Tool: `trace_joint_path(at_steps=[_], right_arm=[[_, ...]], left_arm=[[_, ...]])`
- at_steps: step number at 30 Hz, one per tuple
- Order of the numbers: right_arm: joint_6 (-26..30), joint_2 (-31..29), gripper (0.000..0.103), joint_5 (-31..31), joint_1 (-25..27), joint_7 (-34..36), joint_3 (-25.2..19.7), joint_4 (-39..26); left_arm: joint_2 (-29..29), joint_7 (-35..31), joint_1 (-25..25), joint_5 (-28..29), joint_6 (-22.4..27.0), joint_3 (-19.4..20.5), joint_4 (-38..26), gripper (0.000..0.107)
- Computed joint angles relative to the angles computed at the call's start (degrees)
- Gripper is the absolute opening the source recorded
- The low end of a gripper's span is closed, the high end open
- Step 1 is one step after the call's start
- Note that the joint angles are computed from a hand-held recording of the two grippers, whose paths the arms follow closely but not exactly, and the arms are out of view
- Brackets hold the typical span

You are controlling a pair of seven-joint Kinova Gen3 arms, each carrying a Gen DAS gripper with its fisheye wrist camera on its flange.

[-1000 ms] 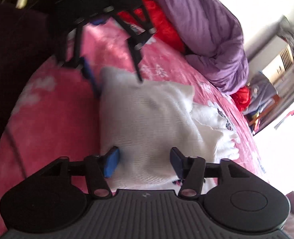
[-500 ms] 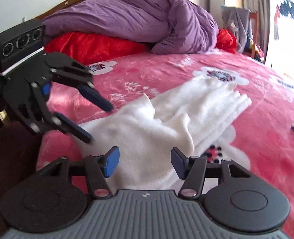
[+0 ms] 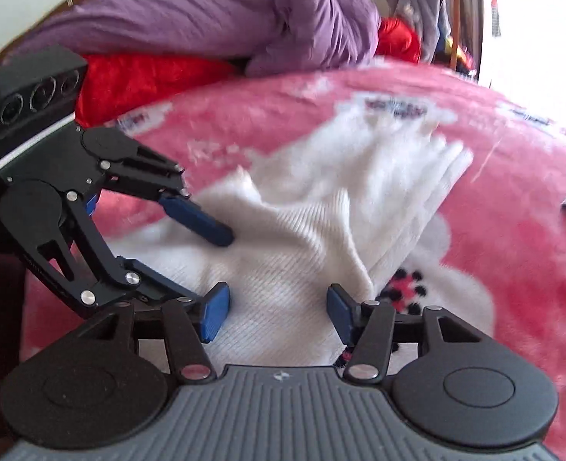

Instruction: Fold clothes

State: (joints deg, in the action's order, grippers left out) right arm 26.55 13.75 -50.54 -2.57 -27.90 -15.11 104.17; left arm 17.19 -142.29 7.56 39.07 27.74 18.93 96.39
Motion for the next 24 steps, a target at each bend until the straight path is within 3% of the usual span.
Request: trace_joint_path(at_steps=[3,6,8,10,13,17,20,24], right_arm=[[3.7,-0.7,0.056,-1.6,0.4,0.0,1.8,-1.3],[10.6,0.7,0.059,-3.2,4.1,-2.4,1.8,-5.2],[12.9,2.0,0.062,-4.9,4.8,-3.2,3.3,-7.8],[13.9,4.4,0.062,-4.1,7.9,-6.4,1.0,-11.1],[16.5,9.4,0.072,-3.5,7.6,-13.2,3.1,-17.4],[20.9,18.5,0.072,-6.6,4.6,-22.6,9.3,-27.1],[20.3,25.1,0.073,-5.1,7.2,-29.5,5.1,-33.9],[21.7,32.9,0.075,-1.5,7.2,-36.9,3.2,-44.3]], left_arm=[[-1.5,-2.5,-1.6,6.0,1.6,-0.8,1.2,0.06],[-1.5,-1.5,-9.3,13.0,3.8,3.8,0.9,0.061],[-0.4,-0.4,-14.6,17.6,3.9,7.3,0.3,0.063],[1.3,1.0,-16.8,21.6,2.4,8.1,-0.6,0.066],[6.1,6.2,-15.5,24.9,3.3,4.2,-5.0,0.068],[14.9,15.5,-12.2,27.3,6.5,-2.0,-13.5,0.069],[21.0,22.5,-9.4,27.5,9.5,-6.9,-21.0,0.069],[27.9,30.9,-9.8,21.1,8.8,-4.7,-30.5,0.069]])
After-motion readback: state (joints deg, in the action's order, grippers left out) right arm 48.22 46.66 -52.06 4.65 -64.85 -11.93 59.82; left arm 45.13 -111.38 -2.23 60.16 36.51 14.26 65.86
